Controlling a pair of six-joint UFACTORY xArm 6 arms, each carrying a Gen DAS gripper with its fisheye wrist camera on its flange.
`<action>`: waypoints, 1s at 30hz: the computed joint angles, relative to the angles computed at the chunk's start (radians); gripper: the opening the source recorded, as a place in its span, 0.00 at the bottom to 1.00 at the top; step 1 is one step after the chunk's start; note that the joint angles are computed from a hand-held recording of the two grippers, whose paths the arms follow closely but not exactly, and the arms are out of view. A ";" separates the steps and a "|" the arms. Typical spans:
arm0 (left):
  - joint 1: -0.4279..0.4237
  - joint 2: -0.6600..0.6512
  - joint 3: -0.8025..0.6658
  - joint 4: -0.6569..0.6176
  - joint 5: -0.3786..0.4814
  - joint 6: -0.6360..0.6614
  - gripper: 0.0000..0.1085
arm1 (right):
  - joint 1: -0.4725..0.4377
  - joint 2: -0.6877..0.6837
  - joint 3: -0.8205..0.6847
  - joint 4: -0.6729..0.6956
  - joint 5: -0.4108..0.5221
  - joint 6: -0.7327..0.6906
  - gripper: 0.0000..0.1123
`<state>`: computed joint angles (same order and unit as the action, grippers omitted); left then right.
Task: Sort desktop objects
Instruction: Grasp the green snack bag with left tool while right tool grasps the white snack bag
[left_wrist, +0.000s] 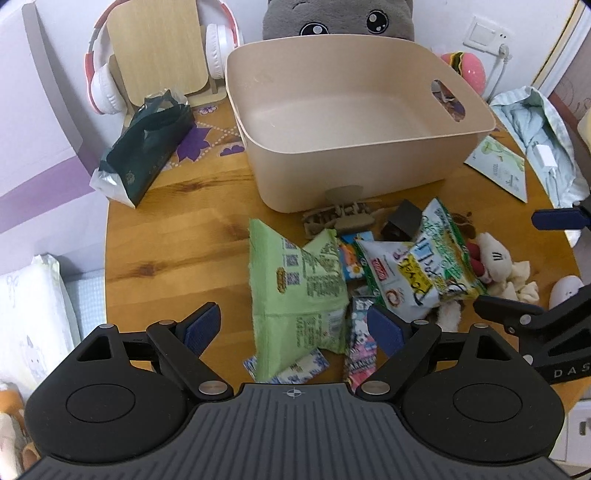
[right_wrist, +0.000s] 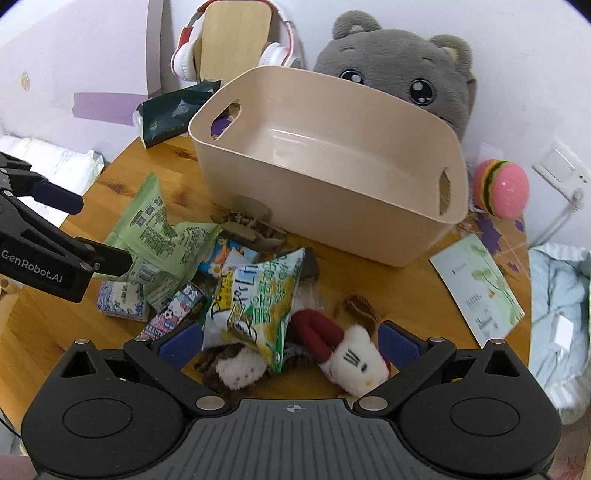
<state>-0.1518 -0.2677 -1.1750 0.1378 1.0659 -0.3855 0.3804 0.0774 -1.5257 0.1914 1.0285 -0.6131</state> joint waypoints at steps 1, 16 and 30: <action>0.002 0.008 -0.004 0.002 -0.002 0.013 0.81 | 0.003 0.013 -0.011 0.001 0.002 0.001 0.92; 0.071 0.085 0.036 -0.103 -0.129 0.148 0.81 | 0.032 0.196 -0.169 0.011 0.071 0.025 0.92; 0.093 0.130 0.043 -0.257 -0.161 0.225 0.62 | 0.043 0.291 -0.240 0.051 0.158 0.073 0.69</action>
<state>-0.0588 -0.1378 -1.1319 -0.1192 0.9050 -0.1603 0.4233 0.3684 -1.7654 0.2426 1.1867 -0.5404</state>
